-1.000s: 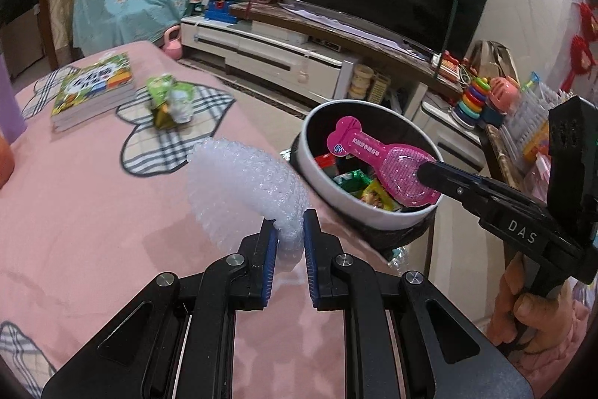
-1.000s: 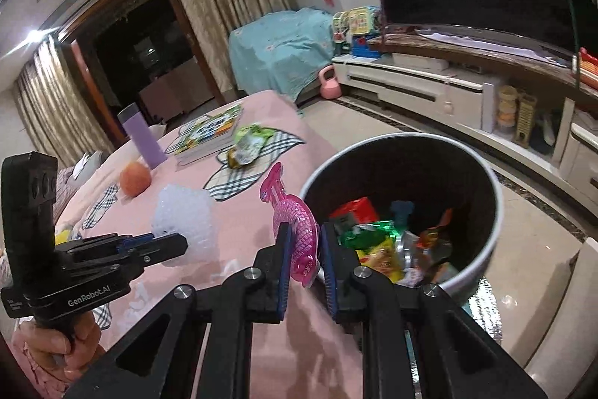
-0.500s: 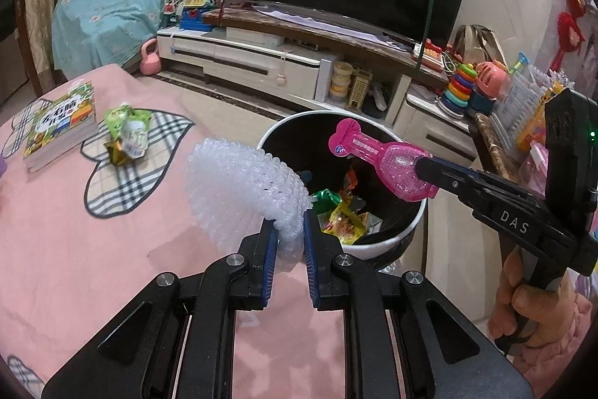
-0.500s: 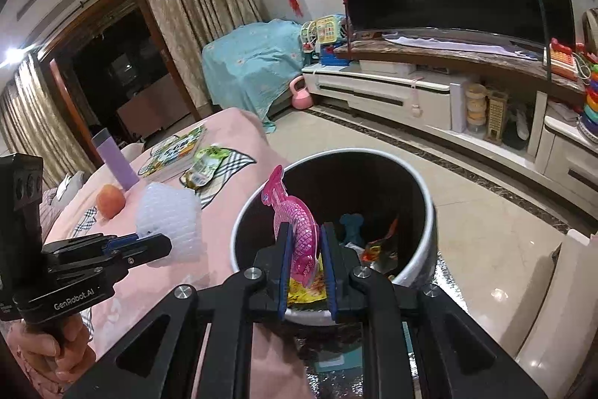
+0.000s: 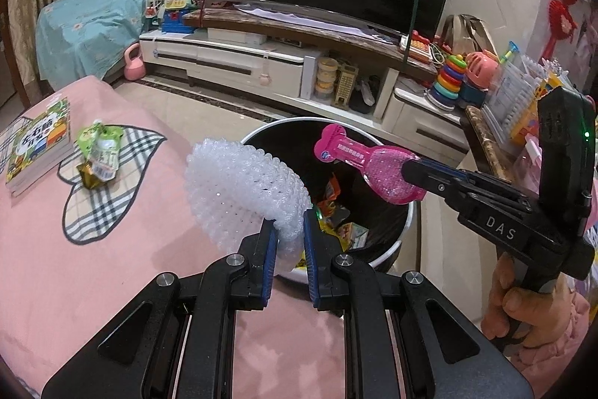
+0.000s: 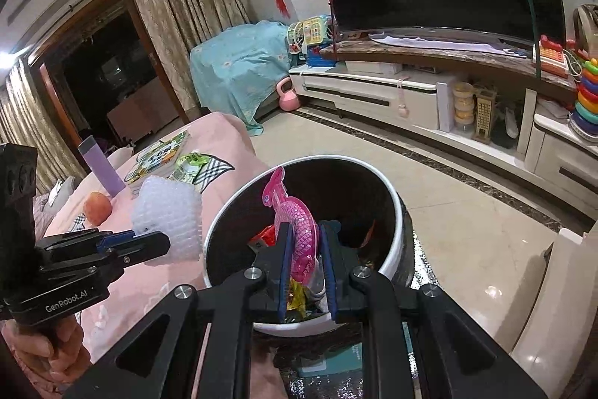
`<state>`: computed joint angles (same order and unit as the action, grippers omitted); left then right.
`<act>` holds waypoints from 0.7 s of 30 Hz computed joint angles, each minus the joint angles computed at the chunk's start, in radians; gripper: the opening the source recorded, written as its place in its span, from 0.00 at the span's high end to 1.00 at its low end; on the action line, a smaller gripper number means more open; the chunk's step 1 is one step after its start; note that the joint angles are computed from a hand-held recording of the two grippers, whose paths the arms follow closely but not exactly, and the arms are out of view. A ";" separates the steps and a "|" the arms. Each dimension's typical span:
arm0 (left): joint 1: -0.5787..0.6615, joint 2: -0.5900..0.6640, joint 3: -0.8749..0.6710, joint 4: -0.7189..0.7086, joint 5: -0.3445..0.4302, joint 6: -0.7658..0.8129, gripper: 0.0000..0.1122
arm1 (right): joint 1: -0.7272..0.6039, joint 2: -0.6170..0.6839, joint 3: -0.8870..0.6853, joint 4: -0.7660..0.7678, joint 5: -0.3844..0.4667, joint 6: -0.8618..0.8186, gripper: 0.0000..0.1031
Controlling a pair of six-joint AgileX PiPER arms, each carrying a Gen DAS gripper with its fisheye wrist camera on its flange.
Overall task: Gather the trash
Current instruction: 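Carry the white mesh net and pink candy package over the trash bin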
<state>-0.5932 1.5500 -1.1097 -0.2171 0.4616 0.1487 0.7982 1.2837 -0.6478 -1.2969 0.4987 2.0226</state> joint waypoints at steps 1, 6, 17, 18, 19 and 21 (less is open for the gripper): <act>-0.006 0.005 -0.006 0.005 0.001 -0.003 0.88 | -0.006 0.000 0.000 0.002 -0.003 -0.005 0.85; -0.040 0.045 -0.048 0.045 0.012 -0.036 0.88 | -0.041 -0.003 -0.002 0.025 -0.024 -0.042 0.85; -0.083 0.140 -0.140 0.130 0.033 -0.122 0.88 | -0.146 0.020 -0.011 0.069 -0.119 -0.119 0.85; -0.085 0.147 -0.147 0.136 0.036 -0.130 0.88 | -0.152 0.023 -0.014 0.076 -0.123 -0.129 0.85; -0.085 0.154 -0.153 0.135 0.038 -0.129 0.88 | -0.163 0.028 -0.019 0.087 -0.131 -0.146 0.85; -0.084 0.168 -0.164 0.137 0.041 -0.132 0.88 | -0.174 0.035 -0.026 0.105 -0.139 -0.172 0.85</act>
<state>-0.6768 1.7182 -1.2742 -0.0800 0.5031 0.0167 0.6237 1.3187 -0.6738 -1.1918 0.3600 1.8508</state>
